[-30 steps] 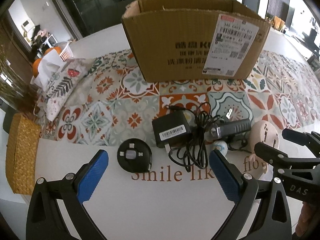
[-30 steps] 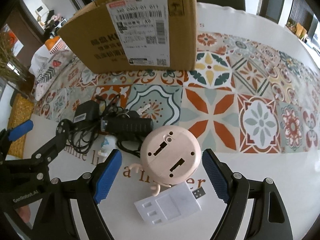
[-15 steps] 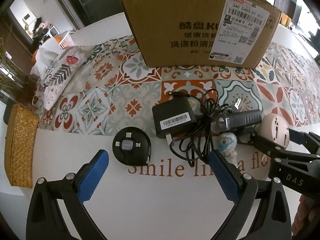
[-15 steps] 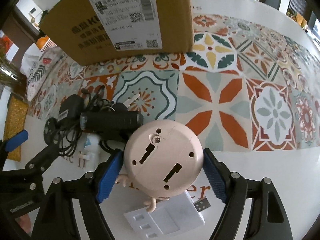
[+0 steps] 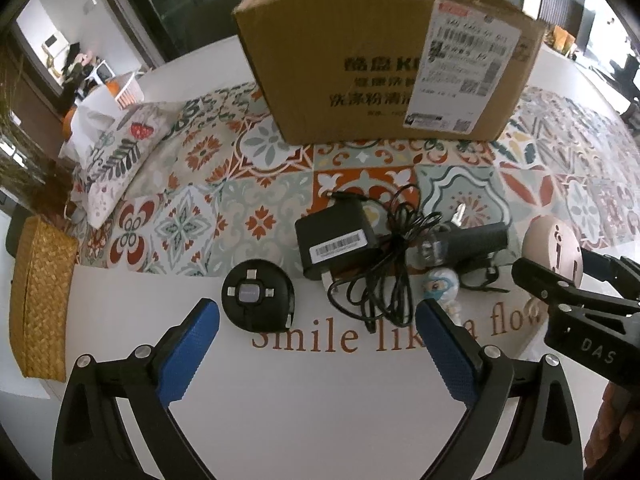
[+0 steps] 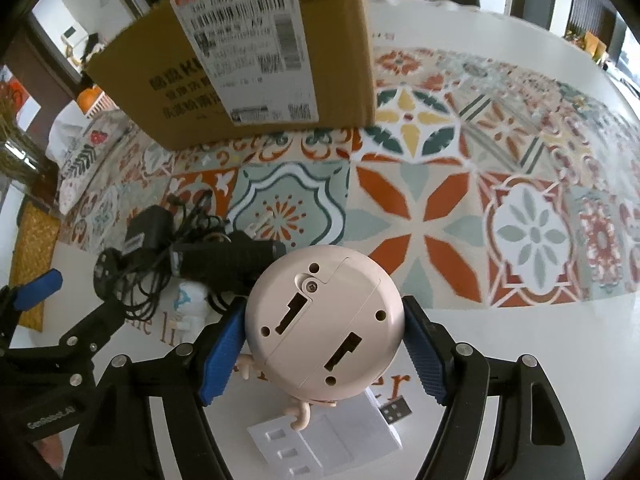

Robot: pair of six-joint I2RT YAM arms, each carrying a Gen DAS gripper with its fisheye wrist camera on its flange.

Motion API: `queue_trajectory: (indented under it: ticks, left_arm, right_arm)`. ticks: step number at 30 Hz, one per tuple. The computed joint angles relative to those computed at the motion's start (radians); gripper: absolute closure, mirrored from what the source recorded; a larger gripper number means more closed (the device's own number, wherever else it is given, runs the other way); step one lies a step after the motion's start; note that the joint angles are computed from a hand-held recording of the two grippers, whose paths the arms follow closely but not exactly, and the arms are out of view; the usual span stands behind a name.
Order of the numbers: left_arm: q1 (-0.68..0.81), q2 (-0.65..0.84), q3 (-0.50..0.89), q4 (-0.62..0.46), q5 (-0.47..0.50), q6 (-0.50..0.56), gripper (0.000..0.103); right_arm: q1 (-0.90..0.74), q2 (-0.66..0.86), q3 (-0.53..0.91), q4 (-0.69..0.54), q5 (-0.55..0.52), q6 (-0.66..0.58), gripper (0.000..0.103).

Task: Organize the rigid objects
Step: 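Close the right gripper on the pink round figure device, then close the left gripper on the white USB card reader while the right gripper holds the pink device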

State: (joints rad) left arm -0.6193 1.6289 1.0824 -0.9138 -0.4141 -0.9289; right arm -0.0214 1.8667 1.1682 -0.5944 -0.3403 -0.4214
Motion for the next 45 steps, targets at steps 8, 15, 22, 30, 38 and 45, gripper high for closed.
queue_trajectory:
  ticks: [8, 15, 22, 30, 38, 45]
  left_arm:
    - [-0.075, -0.020, 0.054, 0.007, -0.034, 0.080, 0.003]
    - [-0.146, -0.003, 0.066, 0.091, 0.019, 0.174, 0.005]
    - [-0.184, 0.014, 0.043, 0.200, 0.133, 0.273, 0.007]
    - [-0.185, 0.101, 0.044, 0.307, 0.274, 0.396, 0.013]
    - [-0.170, 0.199, 0.097, 0.355, 0.361, 0.483, 0.016]
    - [-0.165, 0.284, 0.152, 0.348, 0.387, 0.517, 0.032]
  right_arm:
    - [-0.068, -0.118, -0.021, -0.057, -0.007, -0.014, 0.028]
    - [-0.171, -0.205, -0.083, -0.083, 0.023, -0.053, 0.028]
    - [-0.269, -0.249, -0.154, -0.108, 0.054, -0.080, 0.028]
    - [-0.350, -0.267, -0.219, -0.104, 0.095, -0.112, 0.028]
    - [-0.393, -0.231, -0.231, -0.068, 0.139, -0.094, 0.028]
    - [-0.409, -0.168, -0.209, -0.056, 0.170, -0.076, 0.028]
